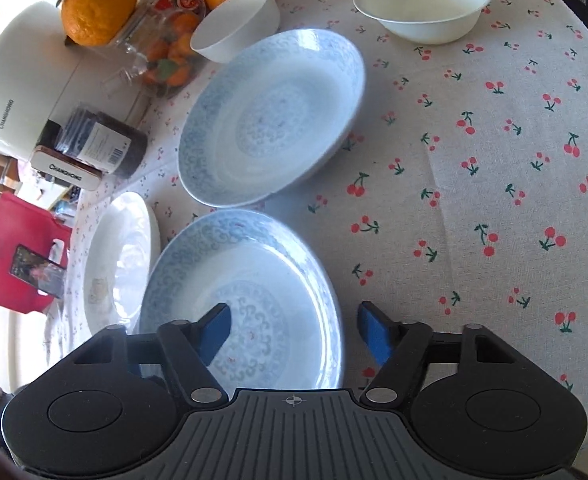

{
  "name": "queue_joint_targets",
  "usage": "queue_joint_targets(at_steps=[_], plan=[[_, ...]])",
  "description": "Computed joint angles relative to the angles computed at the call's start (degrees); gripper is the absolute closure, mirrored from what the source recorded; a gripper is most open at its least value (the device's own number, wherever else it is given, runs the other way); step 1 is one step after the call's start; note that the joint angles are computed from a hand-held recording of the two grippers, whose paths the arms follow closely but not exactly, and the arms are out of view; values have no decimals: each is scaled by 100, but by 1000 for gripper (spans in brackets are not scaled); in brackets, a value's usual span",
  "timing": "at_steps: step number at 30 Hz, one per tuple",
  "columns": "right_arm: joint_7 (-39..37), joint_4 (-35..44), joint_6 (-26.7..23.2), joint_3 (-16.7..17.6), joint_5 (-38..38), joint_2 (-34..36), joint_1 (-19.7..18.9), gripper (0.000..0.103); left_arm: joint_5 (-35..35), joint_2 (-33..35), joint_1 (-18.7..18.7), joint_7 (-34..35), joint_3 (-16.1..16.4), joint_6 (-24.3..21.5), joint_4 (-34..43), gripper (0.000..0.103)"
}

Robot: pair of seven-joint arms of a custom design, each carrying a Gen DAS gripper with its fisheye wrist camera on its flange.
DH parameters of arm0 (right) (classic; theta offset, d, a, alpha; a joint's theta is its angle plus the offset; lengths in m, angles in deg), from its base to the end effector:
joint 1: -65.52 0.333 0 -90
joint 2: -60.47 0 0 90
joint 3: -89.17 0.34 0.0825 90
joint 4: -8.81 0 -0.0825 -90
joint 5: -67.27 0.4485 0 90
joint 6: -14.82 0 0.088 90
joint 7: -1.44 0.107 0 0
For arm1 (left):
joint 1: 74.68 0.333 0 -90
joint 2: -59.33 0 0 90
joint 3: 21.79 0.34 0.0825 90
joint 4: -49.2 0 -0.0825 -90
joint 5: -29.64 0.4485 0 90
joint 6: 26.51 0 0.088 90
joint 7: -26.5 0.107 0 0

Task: Organize plates and bowls

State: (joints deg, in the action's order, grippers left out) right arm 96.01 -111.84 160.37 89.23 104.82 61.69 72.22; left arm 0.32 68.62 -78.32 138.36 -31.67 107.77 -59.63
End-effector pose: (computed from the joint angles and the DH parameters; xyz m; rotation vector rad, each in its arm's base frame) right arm 0.6329 0.0676 0.4397 -1.3644 2.1335 0.1510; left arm 0.6660 -0.1631 0.4418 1.7564 -2.3852 0.7753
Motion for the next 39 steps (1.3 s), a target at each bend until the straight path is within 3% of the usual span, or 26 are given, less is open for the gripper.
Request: queue_joint_targets(at_steps=[4,8,16,39], plan=[[68,-22,57,4,-113,4,8,58,-5,72,15,-5,4,-63,48,66],[111,-21,83,8,-162,29,7,71,49,144,13,12,2,-59,87,81],[239,-71,156,10,-405,7,7,84,160,116,-14,107,-16,145,7,87],[-212,-353,388,-167,7,-479,142,85,-415,-137,46,691,-31,479,-139,92]])
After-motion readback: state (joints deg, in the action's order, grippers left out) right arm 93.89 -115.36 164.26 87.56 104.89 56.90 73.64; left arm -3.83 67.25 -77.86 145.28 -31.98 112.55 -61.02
